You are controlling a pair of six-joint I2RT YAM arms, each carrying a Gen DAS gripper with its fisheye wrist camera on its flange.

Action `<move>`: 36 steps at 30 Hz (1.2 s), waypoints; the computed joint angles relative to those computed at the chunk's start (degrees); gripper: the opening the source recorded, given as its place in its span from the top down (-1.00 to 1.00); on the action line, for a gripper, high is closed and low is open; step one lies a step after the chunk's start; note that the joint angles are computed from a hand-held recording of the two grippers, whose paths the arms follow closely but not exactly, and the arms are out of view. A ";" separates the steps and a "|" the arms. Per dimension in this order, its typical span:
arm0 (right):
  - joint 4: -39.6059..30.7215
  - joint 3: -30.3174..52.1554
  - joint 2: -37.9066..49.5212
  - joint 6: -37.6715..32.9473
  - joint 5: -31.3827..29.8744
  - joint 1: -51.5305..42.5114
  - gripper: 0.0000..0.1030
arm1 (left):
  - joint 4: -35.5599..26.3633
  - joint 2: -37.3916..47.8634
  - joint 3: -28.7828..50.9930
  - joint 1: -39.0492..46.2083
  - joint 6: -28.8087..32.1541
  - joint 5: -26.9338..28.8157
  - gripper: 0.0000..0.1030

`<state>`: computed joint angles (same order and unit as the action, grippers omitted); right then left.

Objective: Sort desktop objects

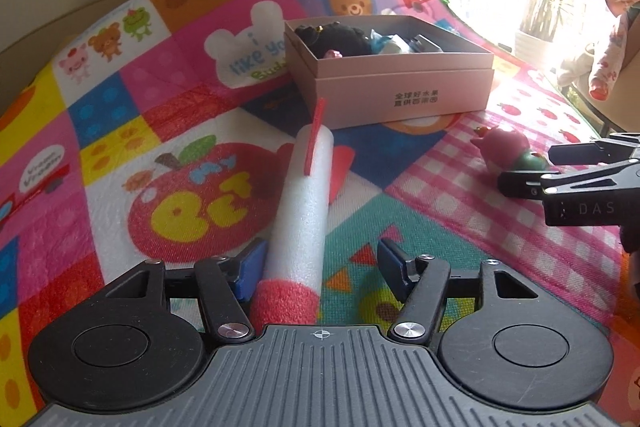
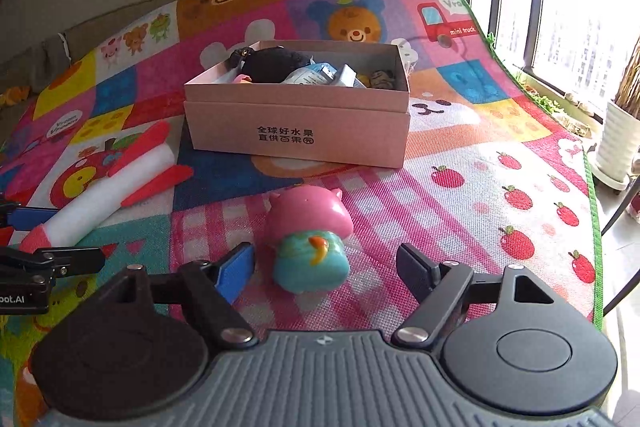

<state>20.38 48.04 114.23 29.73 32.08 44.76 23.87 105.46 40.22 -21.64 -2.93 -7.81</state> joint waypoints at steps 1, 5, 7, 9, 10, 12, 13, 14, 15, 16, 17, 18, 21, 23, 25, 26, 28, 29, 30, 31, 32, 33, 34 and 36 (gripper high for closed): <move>-0.09 0.06 0.05 0.05 0.10 0.05 -0.52 | -0.16 0.81 0.95 0.16 -0.15 -0.01 -0.11; -0.16 0.13 0.09 0.00 0.03 0.02 -0.52 | -1.01 1.77 2.67 0.74 -0.74 1.57 0.36; -0.71 0.48 0.16 -0.48 -0.38 -0.08 -0.52 | -1.82 0.96 2.31 0.80 -0.92 3.62 0.37; -1.21 1.06 0.32 -1.50 -1.15 -0.28 -0.52 | -2.22 -0.41 1.04 0.26 -0.39 5.77 0.37; -1.23 1.31 0.41 -2.17 -1.64 -0.33 -0.52 | -2.49 -1.09 0.43 -0.10 -0.10 6.64 0.37; -1.23 1.84 0.66 -3.13 -1.86 -0.36 -0.51 | -2.97 -2.09 -0.53 -0.62 0.18 8.01 0.36; -1.15 2.12 0.81 -3.49 -1.67 -0.36 -0.49 | -3.20 -2.32 -0.68 -1.05 -0.45 7.49 0.35; -0.96 2.32 0.93 -3.91 -1.43 -0.42 -0.44 | -3.34 -2.40 -0.77 -1.07 -0.25 8.11 0.34; -0.86 2.60 1.08 -4.38 -1.20 -0.57 -0.41 | -3.34 -2.32 -0.66 -1.08 -0.38 7.99 0.32; -0.94 3.02 1.31 -4.78 -1.04 -0.74 -0.35 | -3.40 -1.88 -0.19 -1.14 -0.62 7.47 0.27; -1.24 3.54 1.55 -5.28 -1.05 -1.01 -0.19 | -3.64 -1.38 0.46 -1.18 -0.94 6.84 0.23; -1.97 4.18 1.73 -5.60 -1.72 -1.42 -0.07 | -3.99 -0.77 1.25 -1.21 -1.38 6.11 0.20; -4.16 5.13 1.44 -5.11 -3.65 -2.22 0.05 | -4.81 0.73 3.58 -1.29 -2.19 5.10 0.20; -3.98 3.95 0.08 -5.05 -4.33 -1.85 0.05 | -4.97 1.63 4.62 -1.41 -2.26 4.70 0.20; -3.79 2.26 -1.76 -5.14 -4.47 -1.07 0.05 | -5.18 2.02 5.17 -1.82 -1.89 3.76 0.21; -4.06 1.59 -2.62 -5.04 -4.21 -0.58 0.05 | -5.33 1.99 5.26 -2.07 -1.61 3.36 0.25; -4.60 -0.18 -4.86 -4.69 -4.06 0.21 0.05 | -5.88 1.61 5.17 -2.48 -1.32 3.23 0.37; -4.87 -0.94 -5.86 -4.52 -4.12 0.40 0.05 | -6.09 1.09 4.82 -2.70 -1.16 3.29 0.37; -5.50 -1.78 -7.20 -4.36 -4.18 0.57 0.05 | -6.18 0.41 4.31 -3.00 -0.98 3.12 0.37; -6.31 -2.45 -8.51 -4.23 -4.06 0.73 0.05 | -6.25 -0.50 3.65 -3.35 -0.77 2.97 0.37; -6.98 -3.22 -9.86 -4.05 -3.80 0.91 0.05 | -6.45 -1.54 3.04 -3.70 -0.66 2.94 0.37; -7.64 -4.02 -11.32 -3.89 -3.56 1.08 0.05 | -6.79 -2.90 2.38 -4.04 -0.71 3.10 0.37; -8.41 -4.81 -12.96 -3.76 -3.36 1.22 0.05 | -7.20 -4.21 1.87 -4.27 -0.74 3.45 0.37; -10.22 -5.97 -16.18 -3.64 -3.08 1.57 0.05 | -8.49 -7.87 1.09 -4.87 -0.63 4.55 0.37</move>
<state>10.16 42.07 98.04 26.08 29.00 46.33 15.39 97.59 41.31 -26.51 -3.56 -3.26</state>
